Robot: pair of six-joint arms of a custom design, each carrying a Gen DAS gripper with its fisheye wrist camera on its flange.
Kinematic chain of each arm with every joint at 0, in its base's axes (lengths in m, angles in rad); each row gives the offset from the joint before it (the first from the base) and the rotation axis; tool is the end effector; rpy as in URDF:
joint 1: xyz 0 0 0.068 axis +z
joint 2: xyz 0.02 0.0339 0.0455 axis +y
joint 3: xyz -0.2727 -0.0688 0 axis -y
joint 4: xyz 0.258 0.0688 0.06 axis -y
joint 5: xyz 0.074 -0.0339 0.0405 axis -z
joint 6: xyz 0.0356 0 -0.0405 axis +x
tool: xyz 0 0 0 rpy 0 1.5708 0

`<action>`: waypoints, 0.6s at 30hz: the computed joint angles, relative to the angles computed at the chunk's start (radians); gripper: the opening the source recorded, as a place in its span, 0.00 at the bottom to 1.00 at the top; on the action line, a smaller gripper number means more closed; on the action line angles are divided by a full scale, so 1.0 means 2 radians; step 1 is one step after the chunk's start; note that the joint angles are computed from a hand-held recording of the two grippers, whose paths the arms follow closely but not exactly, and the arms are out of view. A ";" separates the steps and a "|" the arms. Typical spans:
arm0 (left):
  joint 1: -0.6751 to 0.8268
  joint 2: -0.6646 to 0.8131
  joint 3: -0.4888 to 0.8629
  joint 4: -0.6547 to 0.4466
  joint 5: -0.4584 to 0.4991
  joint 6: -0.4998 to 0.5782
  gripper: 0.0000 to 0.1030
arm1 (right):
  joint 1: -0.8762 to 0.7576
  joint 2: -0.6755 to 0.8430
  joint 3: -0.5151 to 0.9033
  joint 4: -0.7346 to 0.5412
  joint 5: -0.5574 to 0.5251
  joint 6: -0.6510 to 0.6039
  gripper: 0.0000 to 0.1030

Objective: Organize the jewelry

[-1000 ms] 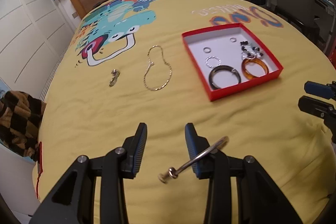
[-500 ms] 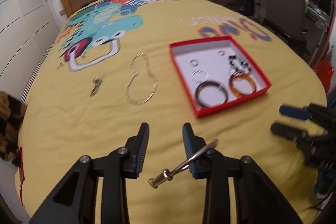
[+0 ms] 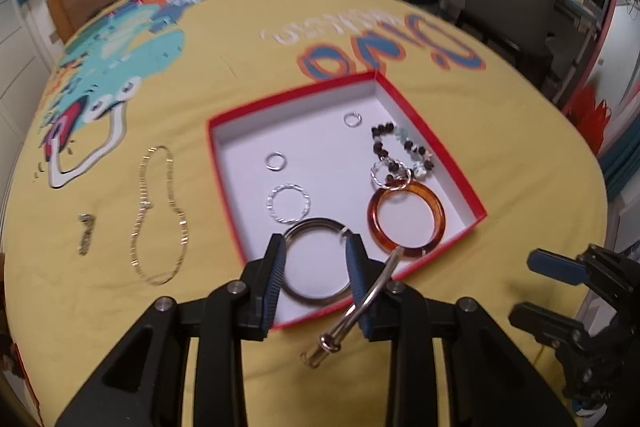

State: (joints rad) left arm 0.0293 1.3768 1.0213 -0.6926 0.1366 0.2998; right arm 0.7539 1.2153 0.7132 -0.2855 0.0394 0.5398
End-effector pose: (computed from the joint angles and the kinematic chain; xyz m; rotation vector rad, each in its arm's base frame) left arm 0.2847 0.0035 0.2529 0.3983 2.5736 -0.0616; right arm 0.1886 0.1752 0.2199 -0.2404 2.4225 0.5675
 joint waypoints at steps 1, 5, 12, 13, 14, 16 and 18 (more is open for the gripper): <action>-0.008 0.022 0.010 0.003 -0.007 -0.005 0.28 | -0.007 0.000 -0.004 0.005 -0.007 -0.001 0.50; -0.027 0.072 0.029 0.023 -0.032 -0.019 0.28 | -0.030 0.002 -0.014 0.018 -0.023 -0.009 0.50; -0.040 0.130 0.056 0.039 -0.059 -0.030 0.29 | -0.057 0.009 -0.026 0.034 -0.041 -0.019 0.50; -0.041 0.136 0.060 0.039 -0.062 -0.032 0.29 | -0.060 0.009 -0.027 0.036 -0.044 -0.021 0.50; -0.041 0.143 0.065 0.039 -0.065 -0.034 0.30 | -0.063 0.009 -0.029 0.037 -0.046 -0.022 0.50; -0.038 0.154 0.071 0.042 -0.069 -0.036 0.31 | -0.069 0.009 -0.031 0.038 -0.049 -0.024 0.50; -0.036 0.157 0.072 0.042 -0.071 -0.038 0.31 | -0.072 0.007 -0.033 0.038 -0.051 -0.025 0.50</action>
State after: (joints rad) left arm -0.0428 1.6916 1.1662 -0.6078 -0.0054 0.2232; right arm 0.6094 1.2283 0.6480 -0.2094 -0.0627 0.4899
